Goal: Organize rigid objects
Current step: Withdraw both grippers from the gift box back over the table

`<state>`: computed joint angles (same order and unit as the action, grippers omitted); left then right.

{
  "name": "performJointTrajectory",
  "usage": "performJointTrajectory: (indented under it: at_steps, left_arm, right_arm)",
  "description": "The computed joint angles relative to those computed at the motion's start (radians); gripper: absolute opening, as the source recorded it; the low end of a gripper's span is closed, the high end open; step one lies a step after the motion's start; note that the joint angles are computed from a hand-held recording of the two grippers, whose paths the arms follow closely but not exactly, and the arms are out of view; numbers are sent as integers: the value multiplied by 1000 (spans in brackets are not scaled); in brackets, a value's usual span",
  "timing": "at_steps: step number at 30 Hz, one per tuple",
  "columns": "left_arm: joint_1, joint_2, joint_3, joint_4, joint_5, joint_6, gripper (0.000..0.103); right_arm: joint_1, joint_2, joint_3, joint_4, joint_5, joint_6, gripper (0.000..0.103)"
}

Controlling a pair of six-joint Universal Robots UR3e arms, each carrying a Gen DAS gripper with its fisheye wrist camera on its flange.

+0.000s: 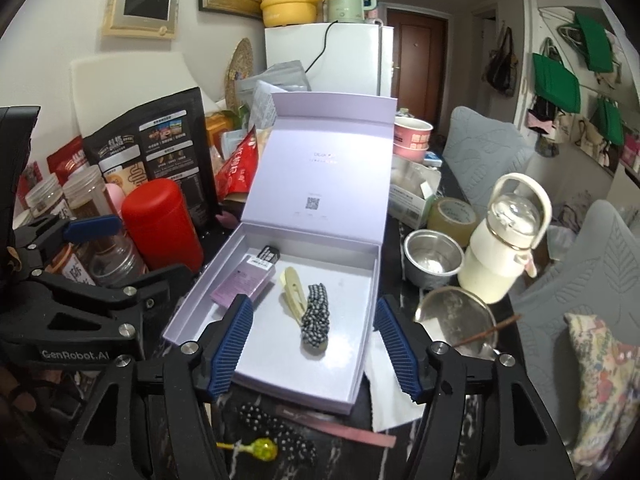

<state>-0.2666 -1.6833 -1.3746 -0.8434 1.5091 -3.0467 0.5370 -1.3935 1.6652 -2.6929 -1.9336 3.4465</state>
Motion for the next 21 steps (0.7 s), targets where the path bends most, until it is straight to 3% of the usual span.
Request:
performJointTrajectory:
  at_steps: [8,15,21]
  left_arm:
    - [-16,116,-127,30,3,8,102]
    - [11,254,-284,100,-87,17,102]
    - [5,321,-351,98,-84,21,102]
  right_arm:
    - [68,-90,94,3,-86,64,68]
    - [128,-158,169,0,-145,112,68]
    - [186,-215,234,-10,-185,143,69]
